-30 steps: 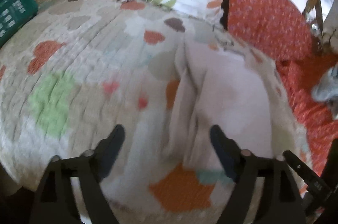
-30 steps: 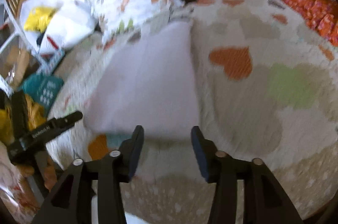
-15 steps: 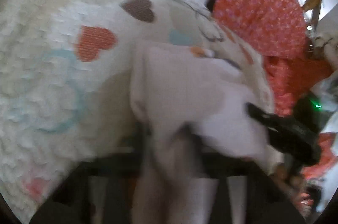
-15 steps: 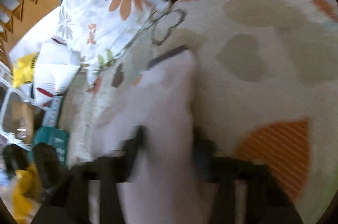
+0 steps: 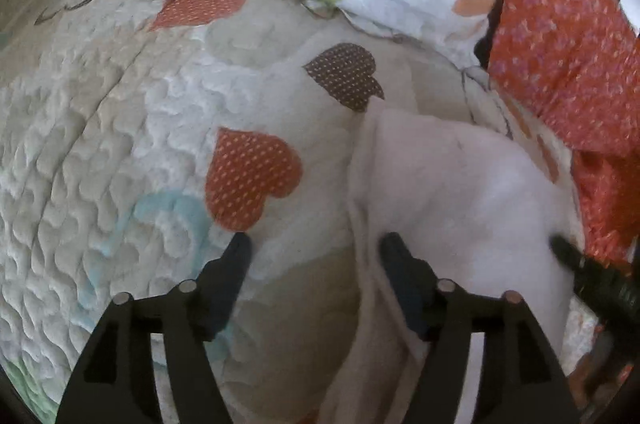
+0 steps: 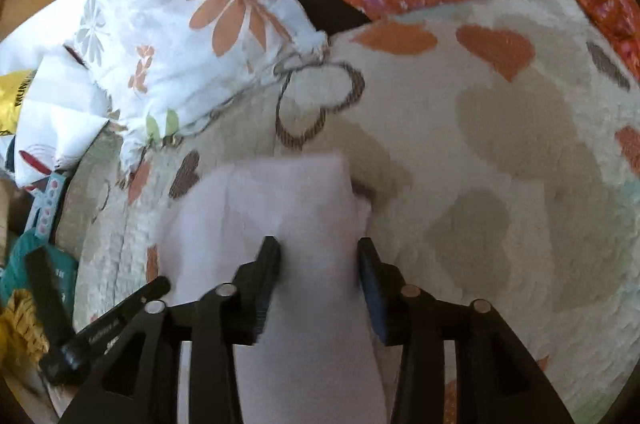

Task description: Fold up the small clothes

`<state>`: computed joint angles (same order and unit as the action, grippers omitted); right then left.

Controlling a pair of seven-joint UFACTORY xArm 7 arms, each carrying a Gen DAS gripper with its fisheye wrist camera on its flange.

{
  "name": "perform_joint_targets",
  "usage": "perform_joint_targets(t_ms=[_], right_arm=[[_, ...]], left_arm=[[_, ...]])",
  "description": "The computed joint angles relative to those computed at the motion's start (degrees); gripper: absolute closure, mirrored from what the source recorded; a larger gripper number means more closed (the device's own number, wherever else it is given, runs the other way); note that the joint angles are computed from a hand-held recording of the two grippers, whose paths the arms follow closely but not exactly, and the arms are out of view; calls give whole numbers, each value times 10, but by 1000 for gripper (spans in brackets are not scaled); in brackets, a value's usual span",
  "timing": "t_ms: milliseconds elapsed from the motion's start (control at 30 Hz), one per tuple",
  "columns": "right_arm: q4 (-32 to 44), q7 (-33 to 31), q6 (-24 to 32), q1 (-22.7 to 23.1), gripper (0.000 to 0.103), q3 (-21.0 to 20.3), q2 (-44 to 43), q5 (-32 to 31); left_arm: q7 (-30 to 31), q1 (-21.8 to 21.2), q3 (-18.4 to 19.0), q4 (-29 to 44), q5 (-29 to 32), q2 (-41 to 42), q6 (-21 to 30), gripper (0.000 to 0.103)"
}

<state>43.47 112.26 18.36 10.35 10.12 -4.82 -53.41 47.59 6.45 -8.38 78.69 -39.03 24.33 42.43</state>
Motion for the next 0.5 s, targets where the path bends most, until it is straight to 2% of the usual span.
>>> perform_joint_targets(t_ms=[100,267,300,333,367,433,467,500], right_arm=[[-42,91,-3,2,41,22,-37,-50],[-98,177,-51,-2,41,80,-81,-92],[-97,172,-38,6,45,92,-76,-81],[-96,158,-29,15,57,95,-73,-68],[-95,161,-23,18,61,101,-69,-69],[-101,234,-42,7,72,111,-76,-118],[-106,258,-52,5,73,111,-81,-133],[-109,282,-63,2,75,111,-86,-147]], left_arm=[[16,5,3,-39,-3,-28,-14,25],[94,37,13,-105,-62,-81,65,24],[111,39,19,-120,-72,-93,78,24],[128,40,26,-136,-80,-105,87,24],[144,36,32,-153,-82,-118,86,26],[177,19,43,-199,-72,-156,49,46],[184,2,59,-211,-64,-168,40,67],[182,9,57,-214,-56,-173,55,84]])
